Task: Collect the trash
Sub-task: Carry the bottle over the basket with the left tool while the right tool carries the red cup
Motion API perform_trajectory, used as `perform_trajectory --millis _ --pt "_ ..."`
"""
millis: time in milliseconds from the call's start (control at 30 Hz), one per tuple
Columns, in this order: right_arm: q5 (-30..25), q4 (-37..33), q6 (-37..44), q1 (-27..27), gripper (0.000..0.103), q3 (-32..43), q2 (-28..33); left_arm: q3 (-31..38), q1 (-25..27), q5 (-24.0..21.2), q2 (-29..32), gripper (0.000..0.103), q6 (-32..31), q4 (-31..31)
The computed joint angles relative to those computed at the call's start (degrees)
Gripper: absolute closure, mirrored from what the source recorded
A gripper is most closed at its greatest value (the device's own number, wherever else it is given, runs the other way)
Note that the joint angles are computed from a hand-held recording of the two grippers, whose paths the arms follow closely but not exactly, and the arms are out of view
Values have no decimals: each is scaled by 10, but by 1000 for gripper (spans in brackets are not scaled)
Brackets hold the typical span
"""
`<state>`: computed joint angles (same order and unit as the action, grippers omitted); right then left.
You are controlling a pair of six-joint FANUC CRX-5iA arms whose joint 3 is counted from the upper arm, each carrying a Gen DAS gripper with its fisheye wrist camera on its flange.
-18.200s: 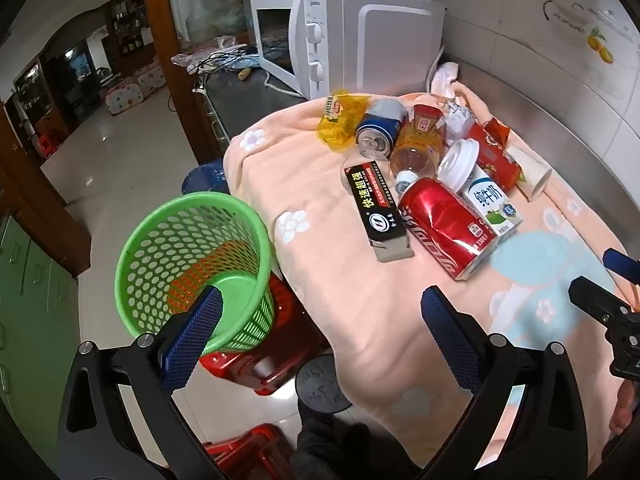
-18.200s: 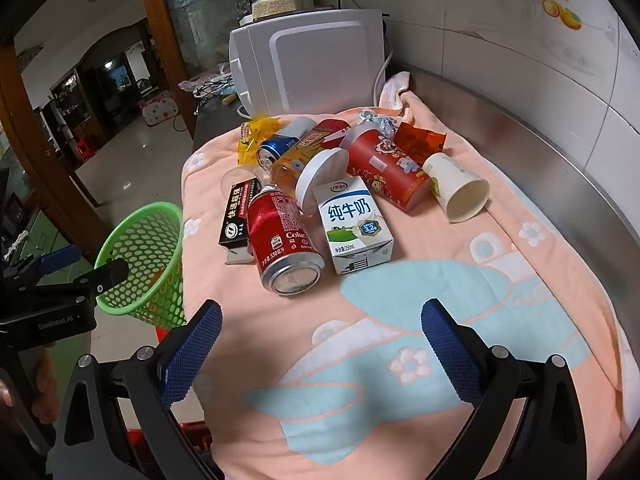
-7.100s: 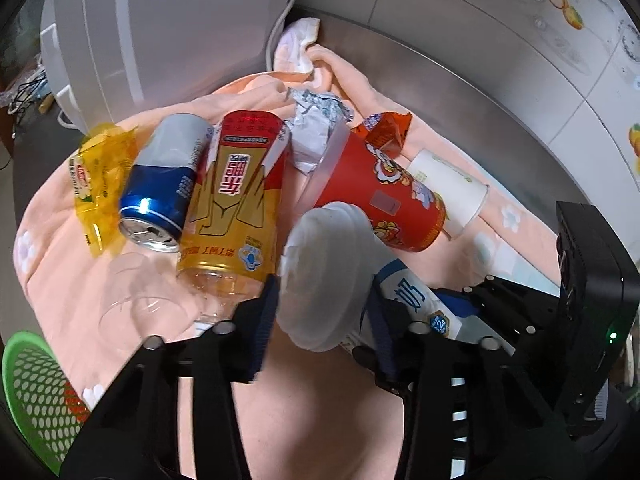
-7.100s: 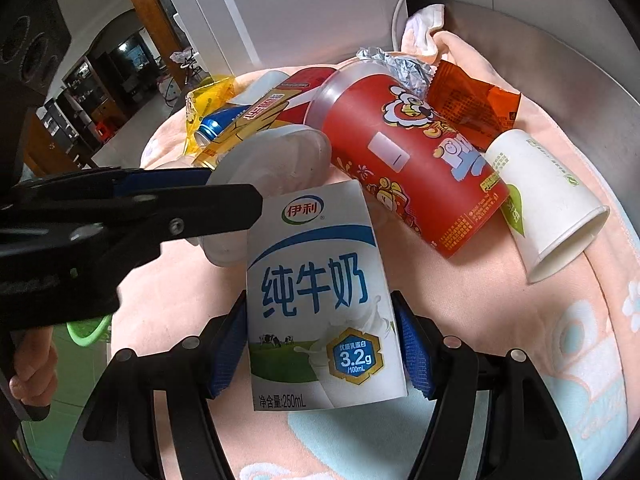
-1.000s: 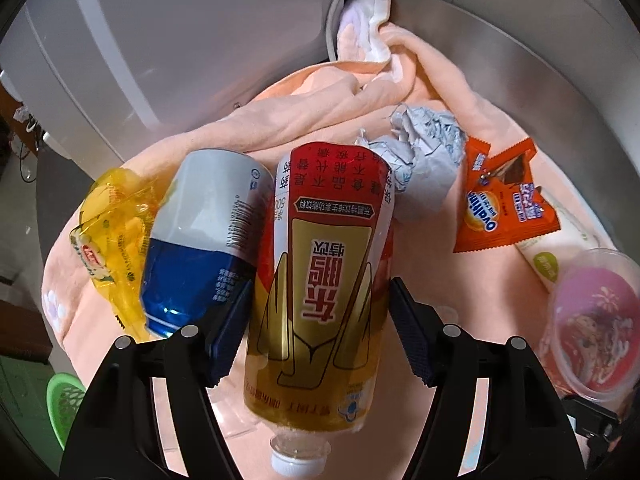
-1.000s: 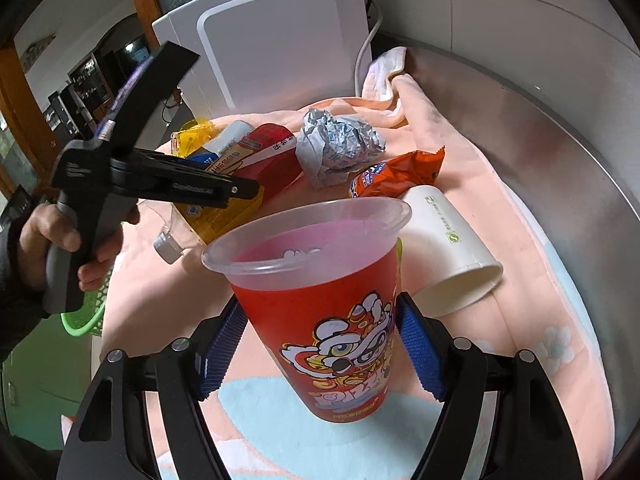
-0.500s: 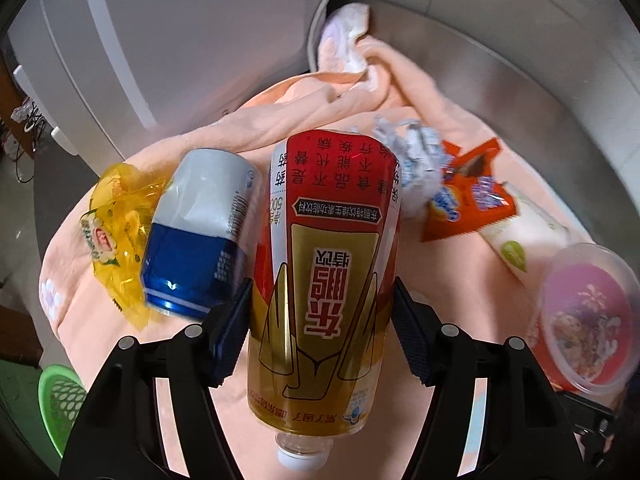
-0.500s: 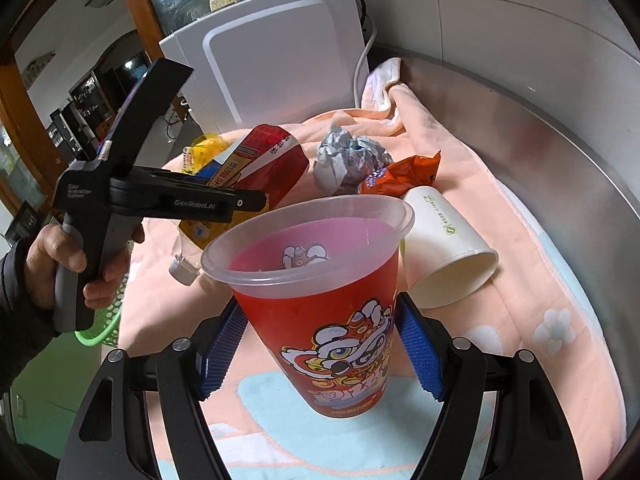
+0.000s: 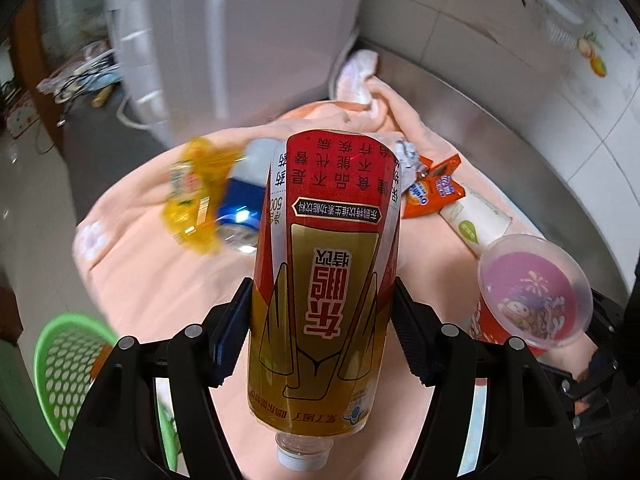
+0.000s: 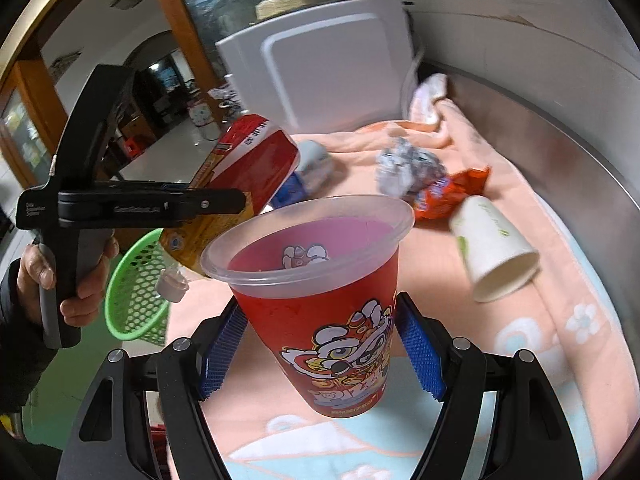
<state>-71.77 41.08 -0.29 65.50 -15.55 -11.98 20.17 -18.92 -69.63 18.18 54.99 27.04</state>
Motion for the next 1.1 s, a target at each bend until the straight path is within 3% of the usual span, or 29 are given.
perform_trajectory --millis 400,633,1100 --pt "95 -37 110 -27 31 102 100 -53 134 31 -66 38 17 7" --pt "146 -102 204 -57 31 196 185 -41 201 28 -47 38 69 -40" --pt "173 -231 320 -98 31 369 331 -36 256 -1 1 37 151 -105"
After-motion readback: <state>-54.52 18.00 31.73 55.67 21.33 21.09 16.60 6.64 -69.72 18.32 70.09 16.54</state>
